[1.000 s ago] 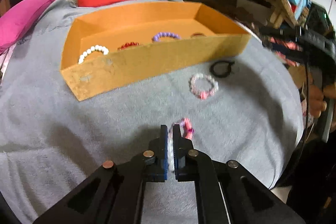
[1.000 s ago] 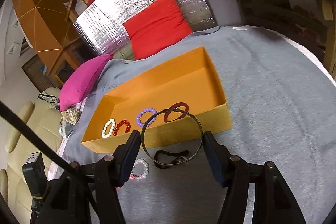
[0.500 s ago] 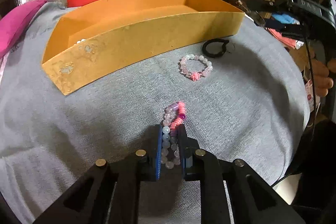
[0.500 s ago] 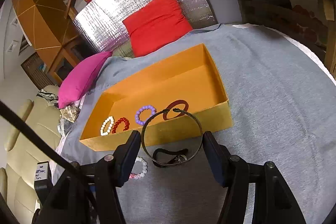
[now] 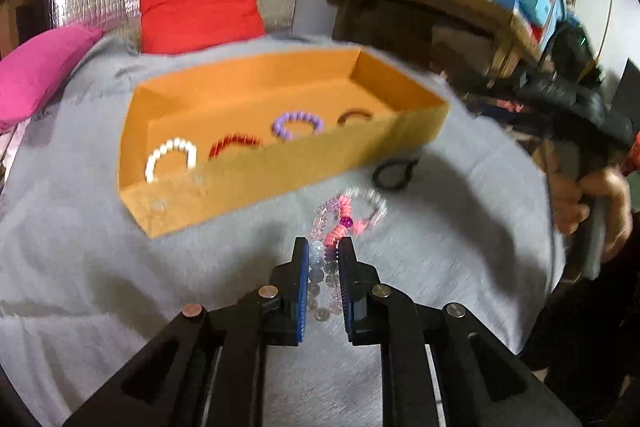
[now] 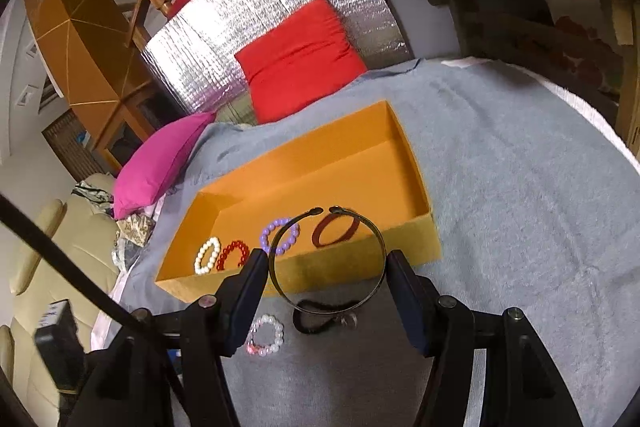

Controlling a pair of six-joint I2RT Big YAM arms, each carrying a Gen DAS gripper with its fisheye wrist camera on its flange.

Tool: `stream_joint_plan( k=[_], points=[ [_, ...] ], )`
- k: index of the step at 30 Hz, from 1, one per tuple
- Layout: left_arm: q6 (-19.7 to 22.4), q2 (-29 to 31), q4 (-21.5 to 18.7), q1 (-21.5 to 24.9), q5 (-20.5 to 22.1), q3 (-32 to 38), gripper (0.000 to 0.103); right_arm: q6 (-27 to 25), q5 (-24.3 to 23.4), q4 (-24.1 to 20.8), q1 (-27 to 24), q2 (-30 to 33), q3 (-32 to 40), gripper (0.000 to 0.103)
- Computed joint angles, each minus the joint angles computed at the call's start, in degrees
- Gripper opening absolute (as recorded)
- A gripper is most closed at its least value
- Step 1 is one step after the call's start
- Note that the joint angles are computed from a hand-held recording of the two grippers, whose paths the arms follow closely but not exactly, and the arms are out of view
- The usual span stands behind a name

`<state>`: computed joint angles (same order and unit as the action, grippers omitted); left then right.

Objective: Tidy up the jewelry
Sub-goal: 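Lower both bracelets into the orange box and open both tools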

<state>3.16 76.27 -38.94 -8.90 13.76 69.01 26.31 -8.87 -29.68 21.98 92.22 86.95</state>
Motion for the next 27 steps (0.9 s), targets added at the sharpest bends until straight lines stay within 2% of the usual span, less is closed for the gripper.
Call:
stream_joint_plan(
  k=[6, 13, 16, 19, 23, 27],
  points=[
    [-3.2, 0.7, 3.1, 0.1, -0.8, 3.3, 0.015, -0.2, 1.6, 2.7, -0.1, 1.0, 1.6, 0.064],
    [-4.6, 6.7, 2.6, -0.5, -5.6, 13.1, 0.015, 1.0, -2.0, 1.6, -0.6, 5.7, 7.9, 0.064],
    [-4.8, 11.2, 0.8, -0.4, -6.7, 19.4, 0.015, -0.2, -2.2, -1.6, -0.4, 9.3, 13.2, 0.064],
    [-4.9, 16.0, -2.0, -0.5, -9.6, 25.0, 0.015, -1.2, -3.0, -7.2, -0.5, 14.0, 20.1, 0.064],
    [-7.5, 21.4, -5.4, 0.4, -8.8, 30.4, 0.015, -2.7, -2.2, -14.0, -0.2, 20.0, 29.2, 0.064],
    [-7.7, 25.4, -9.0, 0.6, -10.4, 34.2, 0.015, -4.3, -1.0, -21.4, 0.5, 26.1, 38.9, 0.064]
  ],
)
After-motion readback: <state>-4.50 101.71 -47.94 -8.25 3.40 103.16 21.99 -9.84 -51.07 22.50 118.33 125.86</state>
